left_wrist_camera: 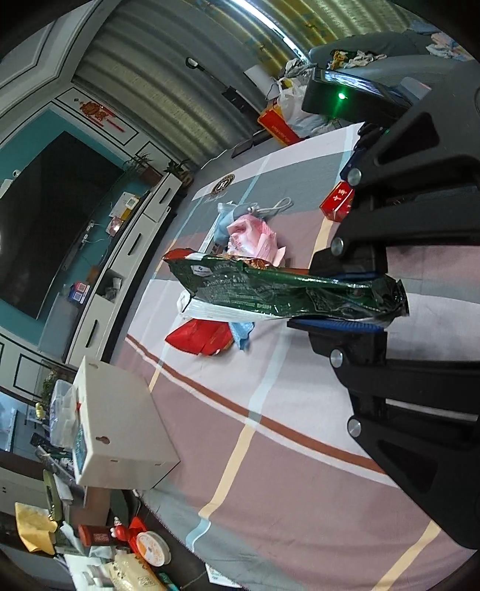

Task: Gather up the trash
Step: 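Lift the green snack bag with the left tool while the right tool lifts the red box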

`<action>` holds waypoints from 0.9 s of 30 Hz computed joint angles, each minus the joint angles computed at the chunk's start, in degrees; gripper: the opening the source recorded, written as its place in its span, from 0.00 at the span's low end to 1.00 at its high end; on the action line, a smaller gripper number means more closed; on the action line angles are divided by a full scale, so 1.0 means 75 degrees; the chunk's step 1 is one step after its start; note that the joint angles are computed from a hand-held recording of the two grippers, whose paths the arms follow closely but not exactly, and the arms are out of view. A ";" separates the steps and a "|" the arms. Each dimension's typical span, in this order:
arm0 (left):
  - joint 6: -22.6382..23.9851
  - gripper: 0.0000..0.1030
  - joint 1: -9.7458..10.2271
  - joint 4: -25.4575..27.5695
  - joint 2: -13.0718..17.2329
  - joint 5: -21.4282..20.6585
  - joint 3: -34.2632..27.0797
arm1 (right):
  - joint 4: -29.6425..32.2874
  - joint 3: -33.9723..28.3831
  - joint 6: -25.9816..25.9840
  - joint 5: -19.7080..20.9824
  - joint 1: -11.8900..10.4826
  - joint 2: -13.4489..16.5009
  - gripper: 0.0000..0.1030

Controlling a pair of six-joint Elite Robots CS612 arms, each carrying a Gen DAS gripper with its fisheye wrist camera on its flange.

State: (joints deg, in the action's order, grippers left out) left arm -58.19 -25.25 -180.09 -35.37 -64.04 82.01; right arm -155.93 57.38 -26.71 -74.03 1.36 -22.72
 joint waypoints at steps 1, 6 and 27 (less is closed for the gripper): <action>0.0001 0.17 -0.0013 0.0048 0.0008 0.0055 -0.0027 | -0.0058 0.0018 -0.0026 -0.0119 0.0016 0.0006 0.78; 0.0033 0.17 -0.0059 0.0155 -0.0003 0.0240 -0.0054 | -0.0157 0.0001 -0.0012 -0.0562 0.0057 0.0063 0.78; 0.0309 0.17 -0.0187 0.0269 0.0010 0.0533 -0.0133 | -0.0085 0.0169 0.0086 0.0575 -0.0152 -0.0109 0.57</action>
